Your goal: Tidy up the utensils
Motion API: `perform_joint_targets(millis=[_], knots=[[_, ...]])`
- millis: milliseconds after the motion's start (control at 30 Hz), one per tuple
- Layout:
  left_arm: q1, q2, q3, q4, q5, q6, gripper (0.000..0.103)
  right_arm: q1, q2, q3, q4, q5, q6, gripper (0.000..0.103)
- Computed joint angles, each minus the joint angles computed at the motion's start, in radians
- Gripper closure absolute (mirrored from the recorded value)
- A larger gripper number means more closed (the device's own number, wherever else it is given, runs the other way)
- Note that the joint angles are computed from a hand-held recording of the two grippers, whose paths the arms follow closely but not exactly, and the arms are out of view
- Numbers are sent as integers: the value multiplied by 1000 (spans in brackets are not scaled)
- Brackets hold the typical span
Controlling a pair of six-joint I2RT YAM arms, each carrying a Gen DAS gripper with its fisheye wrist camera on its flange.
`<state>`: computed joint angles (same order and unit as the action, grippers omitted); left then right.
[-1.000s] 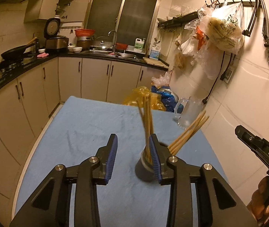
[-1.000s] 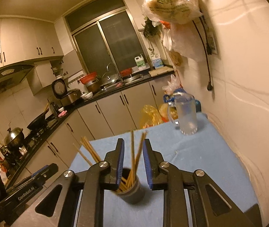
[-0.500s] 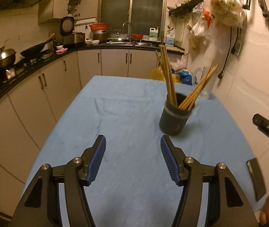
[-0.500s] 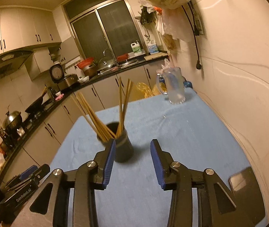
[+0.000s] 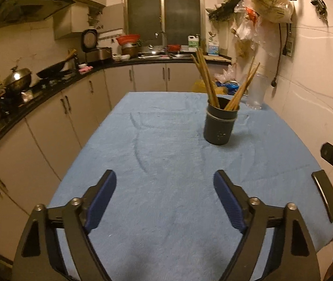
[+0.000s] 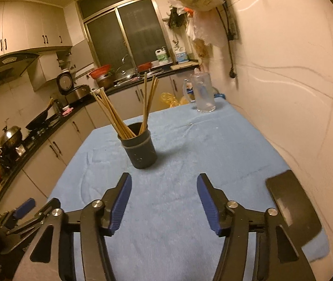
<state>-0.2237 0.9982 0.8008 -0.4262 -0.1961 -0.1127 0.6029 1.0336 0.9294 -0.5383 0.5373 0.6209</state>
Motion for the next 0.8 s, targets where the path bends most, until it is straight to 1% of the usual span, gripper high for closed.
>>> perform_joint_targets(millis=[100,167,233,300,367,433,500,567,800], knots=[[-13,-19,-8,-31,-33,-9,10,82,-11,-18,-12,119,14,27],[-35,-21,-13,-36,-80,-22,6,128,-4,-24,-18,187,16,20],[-68,-27,-31,-32,-159,-36,5,133,2,-24,-8,194,2,19],[-79,-13,-30,-46,-202,-38,5,141,21,-16,-10,202,-3,19],[-86,-11,-39,-47,-229,-40,5,133,26,-18,-7,187,-4,19],[-71,-21,-51,-46,-218,-39,5,136,27,-22,-14,190,4,19],[-49,-38,-67,-41,-174,-30,5,139,26,-27,-19,193,7,19],[-44,-47,-79,-40,-157,-35,5,151,31,-27,-28,202,17,19],[-54,-34,-86,-40,-181,-50,5,147,51,-26,-25,189,9,18]])
